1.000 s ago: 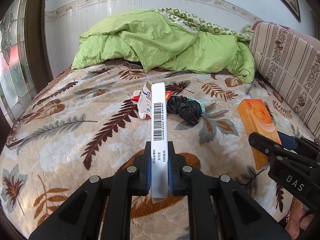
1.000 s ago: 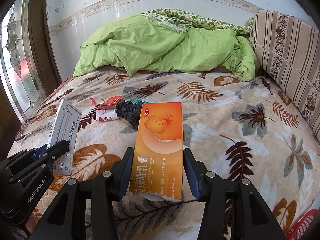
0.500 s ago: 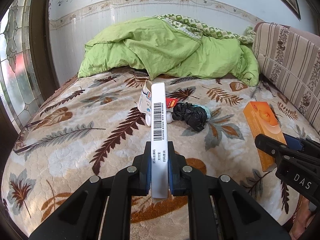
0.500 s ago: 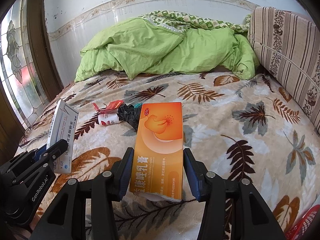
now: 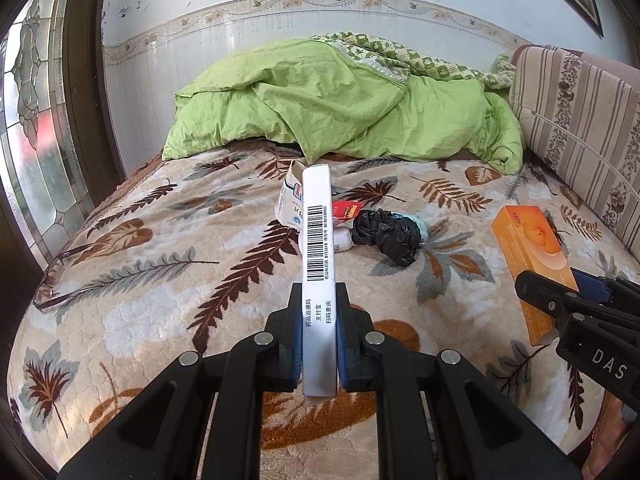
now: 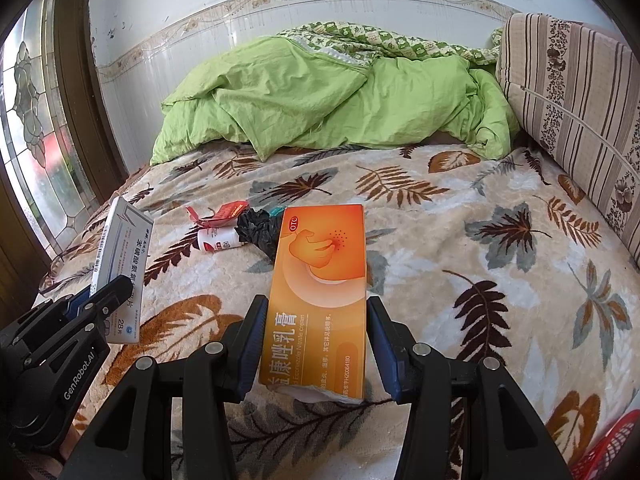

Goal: Collect trash
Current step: 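Lift and hold the white box in left tool and orange box in right tool, then carry both boxes over the red basket and open both tools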

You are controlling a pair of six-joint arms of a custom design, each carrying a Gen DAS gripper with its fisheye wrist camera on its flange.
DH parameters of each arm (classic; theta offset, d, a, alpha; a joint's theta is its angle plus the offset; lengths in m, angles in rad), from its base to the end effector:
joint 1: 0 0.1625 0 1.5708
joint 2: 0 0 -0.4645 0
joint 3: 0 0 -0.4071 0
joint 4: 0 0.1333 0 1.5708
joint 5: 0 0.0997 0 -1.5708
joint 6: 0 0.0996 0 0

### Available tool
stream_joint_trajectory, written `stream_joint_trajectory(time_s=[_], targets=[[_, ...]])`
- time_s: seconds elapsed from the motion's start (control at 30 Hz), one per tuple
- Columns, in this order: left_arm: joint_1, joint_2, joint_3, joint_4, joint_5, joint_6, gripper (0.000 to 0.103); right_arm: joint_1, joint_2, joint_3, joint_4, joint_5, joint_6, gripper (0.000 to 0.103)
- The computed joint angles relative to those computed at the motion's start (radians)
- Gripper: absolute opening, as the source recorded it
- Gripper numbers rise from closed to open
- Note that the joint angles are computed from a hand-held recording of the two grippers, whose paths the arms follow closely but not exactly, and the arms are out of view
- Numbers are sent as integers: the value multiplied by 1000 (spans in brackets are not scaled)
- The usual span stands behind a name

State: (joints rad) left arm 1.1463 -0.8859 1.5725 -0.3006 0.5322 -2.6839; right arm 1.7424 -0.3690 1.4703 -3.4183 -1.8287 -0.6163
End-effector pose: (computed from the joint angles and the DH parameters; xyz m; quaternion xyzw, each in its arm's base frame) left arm -0.0548 -0.6534 0.1528 0.0569 0.7696 -0.4778 0.4197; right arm 0.2354 -0.7265 -0.0360 0.3112 -0.8707 0.3262 0.1965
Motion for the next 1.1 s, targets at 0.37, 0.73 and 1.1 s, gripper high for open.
stream_joint_trajectory(time_s=[0.37,0.73,1.1], targets=[[0,0,0,2,3,-2,13,-1,-1,2,-1,1,0,52],[-29,8,-54,310,280,-133,13,-64,-172,170,22,112,167,52],[-114,261,-365,800,710,-223,13,-218,-476,504,-174,11,271,52]])
